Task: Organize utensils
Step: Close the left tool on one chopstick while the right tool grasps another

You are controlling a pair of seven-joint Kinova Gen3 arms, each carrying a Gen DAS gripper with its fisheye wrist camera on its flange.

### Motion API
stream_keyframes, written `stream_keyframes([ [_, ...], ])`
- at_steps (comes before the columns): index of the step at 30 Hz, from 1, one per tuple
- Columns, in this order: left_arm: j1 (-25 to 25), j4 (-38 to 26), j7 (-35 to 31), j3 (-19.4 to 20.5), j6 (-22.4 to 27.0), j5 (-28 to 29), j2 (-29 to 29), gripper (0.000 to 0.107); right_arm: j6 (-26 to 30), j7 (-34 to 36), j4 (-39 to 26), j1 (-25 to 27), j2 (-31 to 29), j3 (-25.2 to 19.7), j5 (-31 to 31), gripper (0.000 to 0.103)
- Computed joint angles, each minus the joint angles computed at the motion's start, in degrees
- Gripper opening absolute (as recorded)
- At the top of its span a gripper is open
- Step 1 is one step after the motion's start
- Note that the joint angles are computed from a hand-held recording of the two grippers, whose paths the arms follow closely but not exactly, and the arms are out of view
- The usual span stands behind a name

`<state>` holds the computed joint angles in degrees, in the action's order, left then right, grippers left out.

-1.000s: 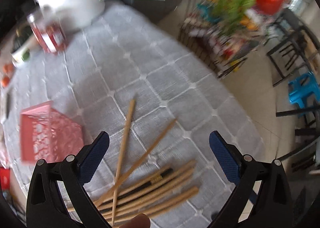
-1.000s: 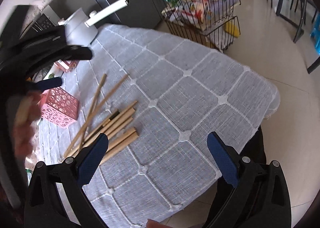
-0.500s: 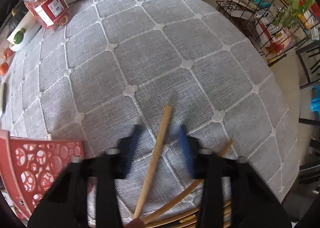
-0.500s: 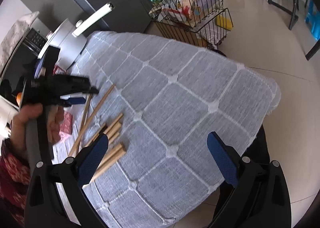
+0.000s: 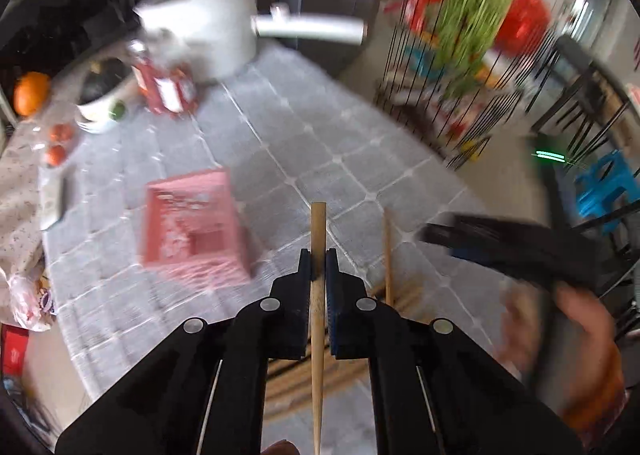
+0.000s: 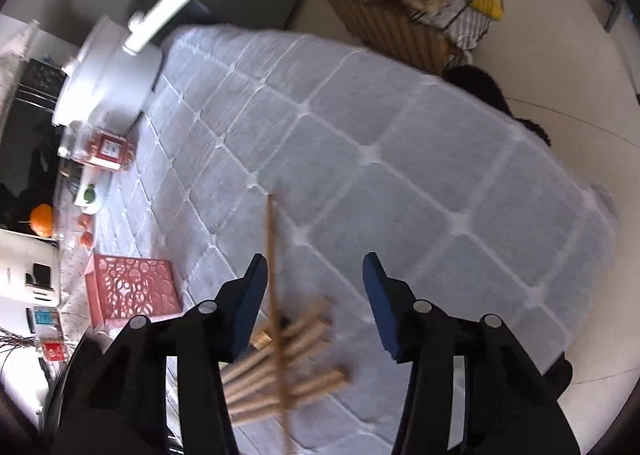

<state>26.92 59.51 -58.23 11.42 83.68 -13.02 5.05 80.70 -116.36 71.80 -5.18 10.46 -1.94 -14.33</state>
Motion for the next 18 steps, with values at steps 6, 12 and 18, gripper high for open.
stream_keyframes([
  [6, -3.58, 5.32, 1.50, 0.45, -6.36, 1.65, -10.63, 0.006, 6.86, -4.72, -8.65, -7.37, 8.50, -1.99, 7.96, 0.036],
  [12, -8.78, 9.74, -0.26, -1.07, -12.07, 6.60, -16.96, 0.006, 5.17, -8.11, -7.37, -12.12, 7.23, -1.50, 13.11, 0.007],
  [18, -12.88, 10.60, -3.43, -3.71, -13.64, 11.93, -21.34, 0.006, 0.06, -7.49, -3.27, -9.32, -2.95, -1.66, 10.38, 0.006],
])
